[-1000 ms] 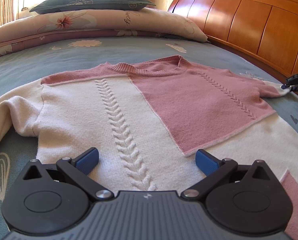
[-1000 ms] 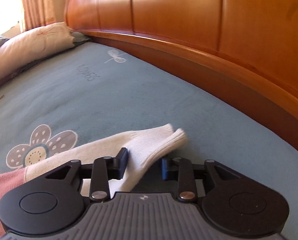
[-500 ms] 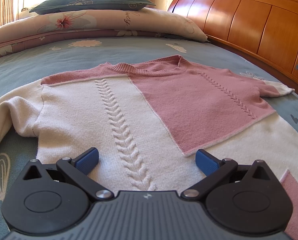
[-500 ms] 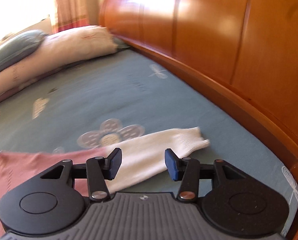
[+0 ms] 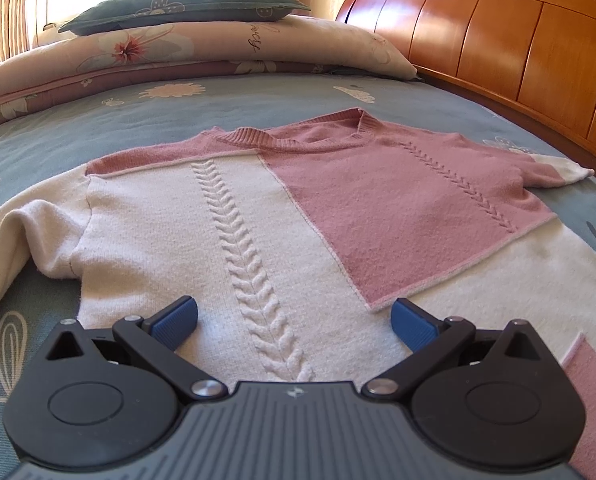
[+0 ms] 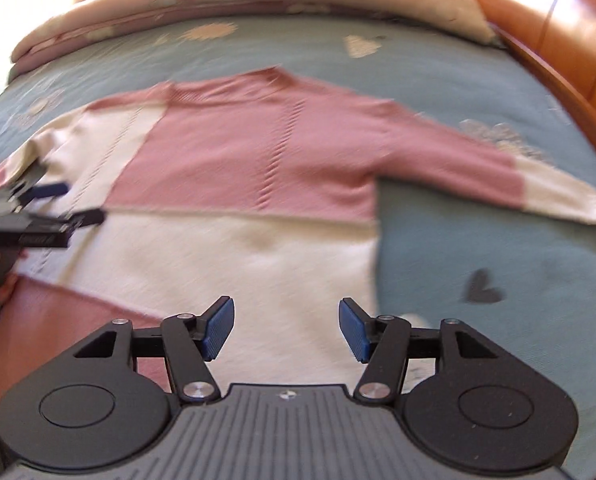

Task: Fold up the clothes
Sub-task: 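Release the cuff and move the right gripper back over the pink shoulder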

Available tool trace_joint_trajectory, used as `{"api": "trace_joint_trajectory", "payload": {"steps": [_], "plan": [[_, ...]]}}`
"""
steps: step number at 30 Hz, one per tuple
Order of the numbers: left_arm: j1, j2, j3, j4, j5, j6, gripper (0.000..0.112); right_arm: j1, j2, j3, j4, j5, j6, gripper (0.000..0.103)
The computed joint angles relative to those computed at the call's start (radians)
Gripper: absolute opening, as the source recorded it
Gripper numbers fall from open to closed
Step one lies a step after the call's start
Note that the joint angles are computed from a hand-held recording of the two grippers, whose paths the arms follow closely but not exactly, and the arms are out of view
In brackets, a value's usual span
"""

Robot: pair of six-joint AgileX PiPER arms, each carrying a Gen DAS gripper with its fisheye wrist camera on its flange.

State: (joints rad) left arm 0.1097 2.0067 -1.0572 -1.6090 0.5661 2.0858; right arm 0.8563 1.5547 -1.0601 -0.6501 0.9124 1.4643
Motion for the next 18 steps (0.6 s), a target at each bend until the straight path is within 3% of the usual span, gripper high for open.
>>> {"api": "trace_joint_trajectory", "payload": {"steps": [4,6,9,13,18], "plan": [[0.0,0.0,0.002,-0.002,0.001,0.002,0.102,0.062,0.083,0.016,-0.031,-0.024,0.15,0.064],[0.002,0.0,0.001,0.002,0.003,-0.003,0.102,0.146,0.082,0.058,-0.098,0.001,0.288,0.068],[0.001,-0.002,0.002,0.004,0.001,-0.001,0.102,0.237,0.076,0.064,-0.093,0.056,0.359,0.07],[0.005,0.0,-0.002,0.015,0.008,-0.007,0.102,0.179,0.05,0.016,-0.035,0.063,0.206,0.069],[-0.002,0.0,-0.005,0.02,-0.004,-0.009,0.102,-0.018,0.094,-0.125,-0.135,0.04,-0.002,0.071]]}}
